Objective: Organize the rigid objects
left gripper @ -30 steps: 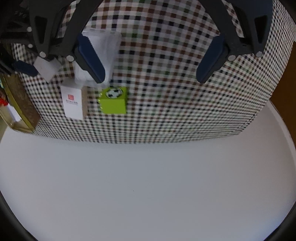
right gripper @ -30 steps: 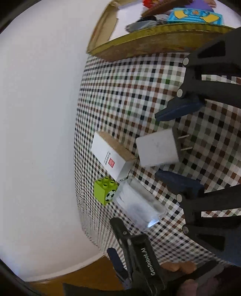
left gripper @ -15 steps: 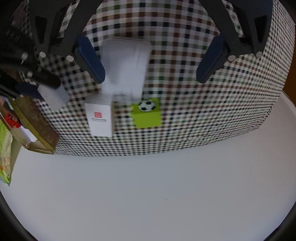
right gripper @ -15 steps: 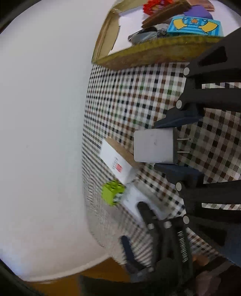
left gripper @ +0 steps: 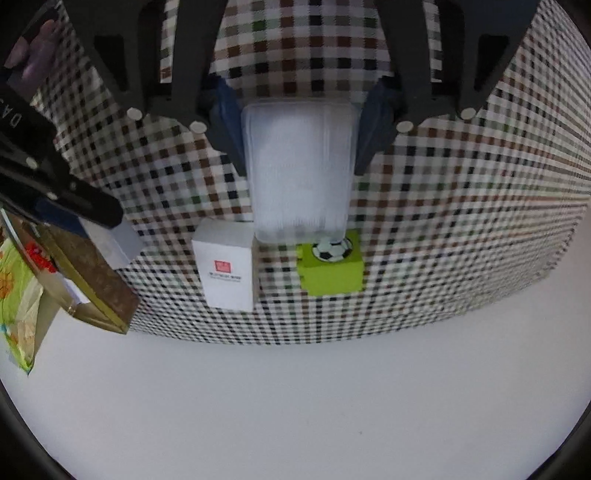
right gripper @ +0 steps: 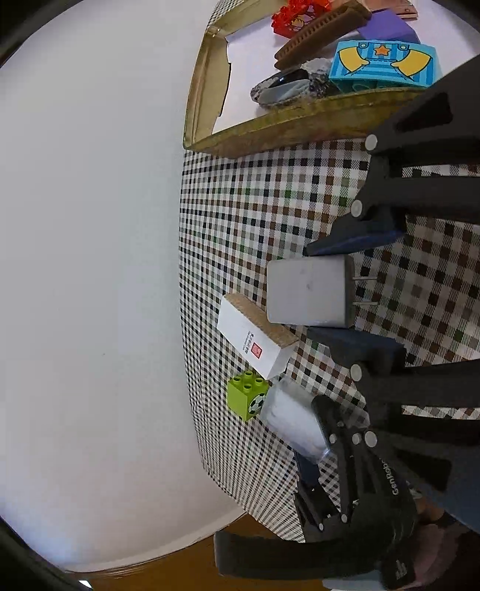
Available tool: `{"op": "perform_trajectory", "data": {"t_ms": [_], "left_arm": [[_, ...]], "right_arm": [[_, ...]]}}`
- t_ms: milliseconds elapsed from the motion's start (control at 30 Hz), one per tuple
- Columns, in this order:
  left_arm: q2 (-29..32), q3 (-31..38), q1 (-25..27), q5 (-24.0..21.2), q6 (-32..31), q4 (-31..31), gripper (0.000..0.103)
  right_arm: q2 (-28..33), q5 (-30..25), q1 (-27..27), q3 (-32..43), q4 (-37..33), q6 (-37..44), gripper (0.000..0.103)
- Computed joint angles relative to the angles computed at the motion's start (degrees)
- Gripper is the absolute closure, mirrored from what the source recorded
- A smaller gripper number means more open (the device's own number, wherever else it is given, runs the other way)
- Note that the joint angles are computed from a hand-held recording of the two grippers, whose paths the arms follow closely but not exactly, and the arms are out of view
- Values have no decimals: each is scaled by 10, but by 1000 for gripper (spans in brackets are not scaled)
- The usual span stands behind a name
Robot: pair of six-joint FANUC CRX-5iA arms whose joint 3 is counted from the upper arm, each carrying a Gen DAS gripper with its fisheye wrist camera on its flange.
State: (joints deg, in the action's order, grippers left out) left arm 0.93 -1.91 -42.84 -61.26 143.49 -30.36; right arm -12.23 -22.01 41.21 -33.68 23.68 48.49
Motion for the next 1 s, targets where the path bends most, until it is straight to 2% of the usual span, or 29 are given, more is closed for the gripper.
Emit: {"op": "perform_trajectory", "data": {"t_ms": [133, 267, 433, 567, 633, 733, 833, 900, 1000], "left_arm": [[-4, -3, -2, 4, 10, -11, 49], [-28, -11, -21, 20, 51, -45, 49], [-41, -15, -45, 17, 97, -90, 49], [-37, 3, -49, 0, 108, -118, 49], [-41, 2, -66, -4, 139, -140, 49], [-40, 12, -75, -8, 156, -162, 49], [-43, 6, -84, -9, 178, -181, 49], [-40, 11, -86, -16, 181, -183, 49], [-31, 19, -90, -26, 194, -188, 49]], "right_arm": [[-11, 7, -2, -13, 20, -20, 62], [-16, 21, -6, -26, 53, -54, 62], [-22, 35, -8, -41, 98, -99, 62], [-32, 58, -15, -67, 178, -169, 62], [-41, 78, -24, -81, 213, -201, 62], [-53, 107, -46, -108, 317, -286, 62], [-59, 112, -48, -110, 319, -287, 62], [-66, 109, -46, -108, 293, -260, 62], [-68, 123, -61, -119, 360, -308, 62]]}}
